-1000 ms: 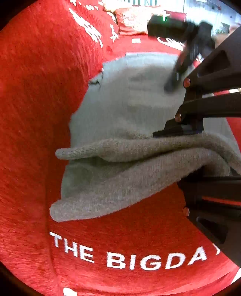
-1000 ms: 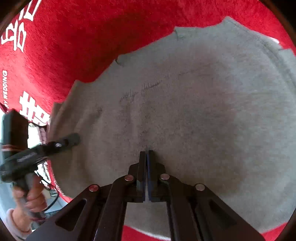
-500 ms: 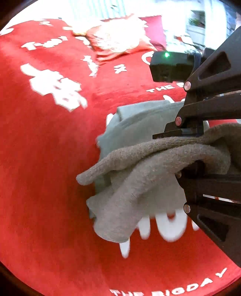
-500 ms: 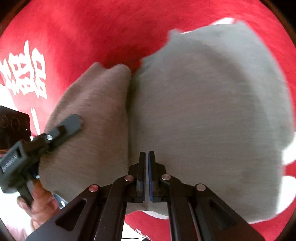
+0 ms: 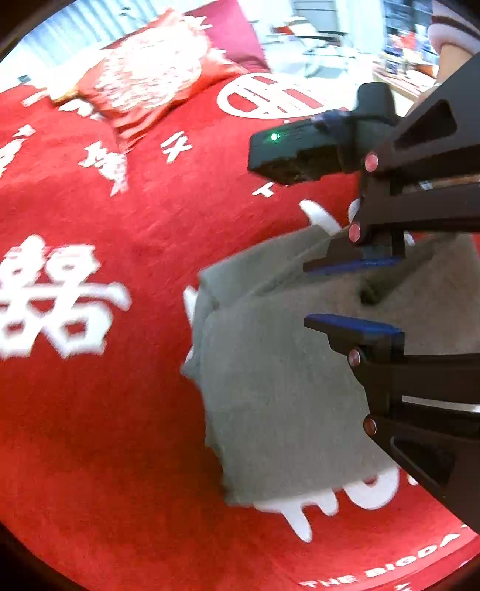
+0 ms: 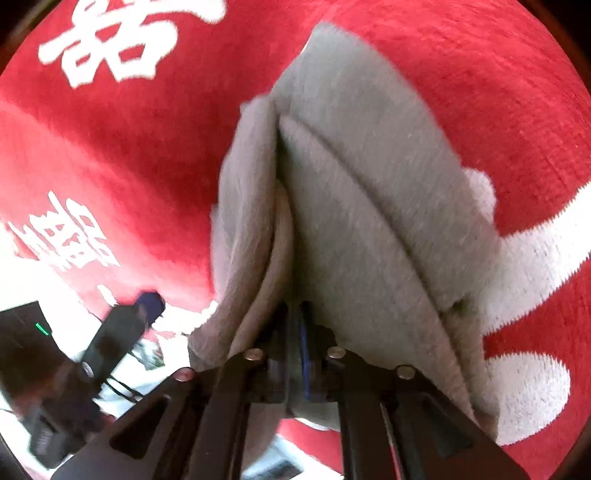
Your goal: Fold small clothes
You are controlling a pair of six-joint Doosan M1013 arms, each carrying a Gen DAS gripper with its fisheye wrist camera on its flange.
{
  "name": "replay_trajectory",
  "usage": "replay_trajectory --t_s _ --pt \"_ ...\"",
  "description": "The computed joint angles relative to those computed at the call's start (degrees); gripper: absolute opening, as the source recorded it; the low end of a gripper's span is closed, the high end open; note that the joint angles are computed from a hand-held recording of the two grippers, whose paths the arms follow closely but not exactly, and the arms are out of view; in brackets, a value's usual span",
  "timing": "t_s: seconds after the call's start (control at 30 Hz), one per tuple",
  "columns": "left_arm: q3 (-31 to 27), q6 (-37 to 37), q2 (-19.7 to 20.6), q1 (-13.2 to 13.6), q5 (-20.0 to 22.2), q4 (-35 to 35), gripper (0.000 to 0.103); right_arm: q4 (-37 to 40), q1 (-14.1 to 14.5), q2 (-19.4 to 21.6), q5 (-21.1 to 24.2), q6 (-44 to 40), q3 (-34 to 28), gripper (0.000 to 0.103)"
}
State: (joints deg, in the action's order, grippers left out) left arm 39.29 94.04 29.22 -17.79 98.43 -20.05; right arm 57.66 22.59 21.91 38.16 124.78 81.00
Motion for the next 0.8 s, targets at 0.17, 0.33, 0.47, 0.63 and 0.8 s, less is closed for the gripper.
replay_trajectory --t_s 0.17,0.33,0.47,0.63,0.8 --pt "1.95 -3.83 -1.89 3.31 -4.03 5.25 0.093 23.33 -0.76 -0.74 -6.98 -13.83 5.27 0.052" --pt "4.73 -8.44 -2.68 5.16 -4.59 12.44 0.093 26.36 -2.03 0.57 -3.33 -15.79 4.53 0.054" --pt "7.87 -12.46 -3.43 7.09 -4.32 13.7 0.093 29.86 -1.72 0.57 -2.07 -19.01 4.31 0.071" --pt "10.36 -17.09 -3.59 8.13 -3.7 14.59 0.093 37.0 -2.09 -1.96 -4.03 -22.29 9.05 0.076" --pt "12.56 -15.03 -3.99 7.04 -5.22 16.45 0.093 21.28 -2.64 1.66 3.14 -13.69 1.2 0.074"
